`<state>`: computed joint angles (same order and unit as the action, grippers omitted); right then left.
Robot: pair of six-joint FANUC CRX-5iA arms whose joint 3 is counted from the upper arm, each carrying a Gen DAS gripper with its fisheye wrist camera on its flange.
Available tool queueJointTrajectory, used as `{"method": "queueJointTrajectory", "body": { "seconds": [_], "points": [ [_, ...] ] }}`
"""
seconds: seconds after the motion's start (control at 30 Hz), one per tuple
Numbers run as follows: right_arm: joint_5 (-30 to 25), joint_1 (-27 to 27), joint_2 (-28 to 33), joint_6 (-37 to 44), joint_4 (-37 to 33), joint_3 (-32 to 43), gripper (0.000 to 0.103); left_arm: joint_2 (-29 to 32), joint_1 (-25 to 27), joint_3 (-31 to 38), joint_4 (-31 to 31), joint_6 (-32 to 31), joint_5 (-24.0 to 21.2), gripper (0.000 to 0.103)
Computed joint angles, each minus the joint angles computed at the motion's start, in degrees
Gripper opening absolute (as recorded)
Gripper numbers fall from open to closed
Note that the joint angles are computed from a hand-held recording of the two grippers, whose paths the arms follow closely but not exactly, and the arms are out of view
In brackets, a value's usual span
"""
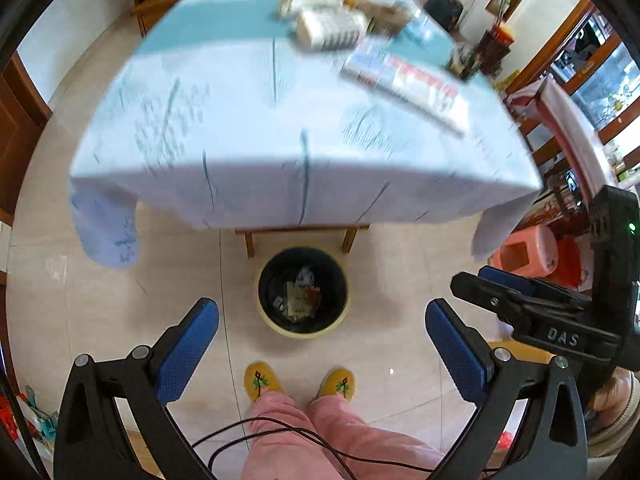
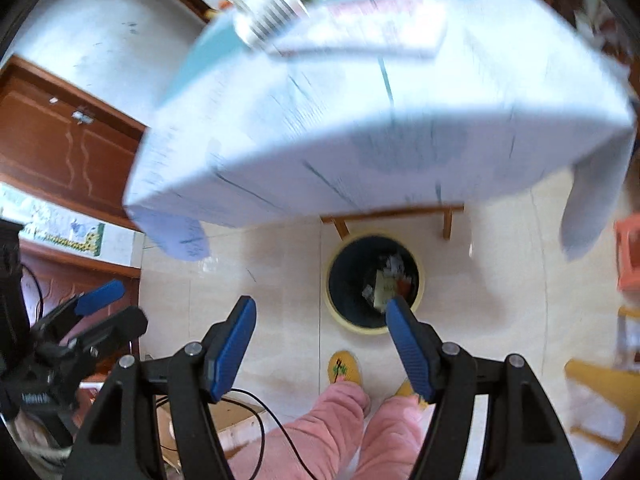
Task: Collect trash
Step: 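Raise both tools back toward the table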
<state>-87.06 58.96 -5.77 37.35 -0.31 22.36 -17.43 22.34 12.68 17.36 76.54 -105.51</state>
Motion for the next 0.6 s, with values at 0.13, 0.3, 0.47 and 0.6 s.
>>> {"method": "queueJointTrajectory", "body": {
  "seconds": [0.13,0.3,0.47,0.6],
  "points": [
    [-2.0,0.97,1.13,4.69,3.79,6.5,0.068,2.52,-1.23,8.73,0.49,2.32,-0.72,0.102],
    [-2.06,0.11,2.84,10.95,5.8,12.76,0.077,7.51,-3.84,20.54,-0.72,4.31,-2.13,0.102],
    [-2.11,-2.84,5.41,15.93,5.66,17.29,0.078,13.38,-8.64,31.87,-4.51,4.35,-4.05,0.102],
    [-0.38,-6.55,8.44,23.59,4.4,20.87,0.087,17.87,-11.58,38.34,-7.74,2.09,-6.0,0.102]
  ]
}}
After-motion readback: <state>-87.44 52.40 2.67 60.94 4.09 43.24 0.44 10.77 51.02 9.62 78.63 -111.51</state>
